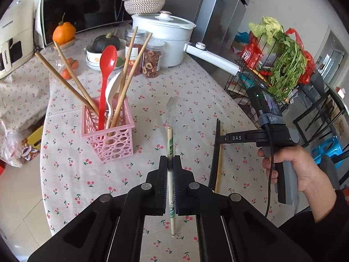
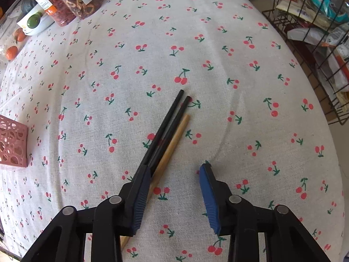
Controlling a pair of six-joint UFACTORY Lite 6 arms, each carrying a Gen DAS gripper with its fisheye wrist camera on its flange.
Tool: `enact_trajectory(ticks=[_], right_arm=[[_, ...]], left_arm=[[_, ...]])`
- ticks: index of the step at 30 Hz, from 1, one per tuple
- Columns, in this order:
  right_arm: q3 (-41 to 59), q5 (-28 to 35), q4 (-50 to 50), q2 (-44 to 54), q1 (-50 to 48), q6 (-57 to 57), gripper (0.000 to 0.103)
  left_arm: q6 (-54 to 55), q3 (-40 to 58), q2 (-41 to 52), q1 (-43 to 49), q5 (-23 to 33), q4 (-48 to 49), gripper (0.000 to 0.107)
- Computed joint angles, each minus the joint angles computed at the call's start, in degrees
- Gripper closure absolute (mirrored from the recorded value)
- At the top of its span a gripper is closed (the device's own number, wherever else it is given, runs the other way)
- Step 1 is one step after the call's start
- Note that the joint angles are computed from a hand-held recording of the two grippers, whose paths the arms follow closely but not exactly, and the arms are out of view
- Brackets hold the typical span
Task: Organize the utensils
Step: 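Grasp a black chopstick with the right tool while the left tool lifts the wrapped chopsticks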
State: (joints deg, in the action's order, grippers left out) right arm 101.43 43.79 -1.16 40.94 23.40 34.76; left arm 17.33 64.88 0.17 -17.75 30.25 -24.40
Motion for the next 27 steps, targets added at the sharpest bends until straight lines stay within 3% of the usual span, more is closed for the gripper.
enact_trajectory(ticks=[7,12,21,25,27], right_arm=[[7.09,5.75,-1.83,4.60,1.83,2.01,0.080],[5.62,7.97,-3.54,3.52,3.04,2.16,0.082],[-7.69,-2.11,5.72,-7.05,-2.50,-3.38,0.082],[-3.93,-3.91,12.30,-4.34,-2.93,-9.09,0.082],[4.12,-0.60,9.15,1.76,-1.32,-6.43,0.082]], left_arm=[[5.05,-2.30,-1.87,3.22,0.56,-3.57,0.102],[6.20,-3.10,-2.31,4.71,1.30,-4.10,0.103],[7.39,-3.50,-3.20,5.32,2.32,-5.63,0.103],[7.04,-3.63,-3.68,4.25,1.62,-5.21,0.103],[6.26,-3.78,-3.71,3.80,0.77,-4.39,0.103]])
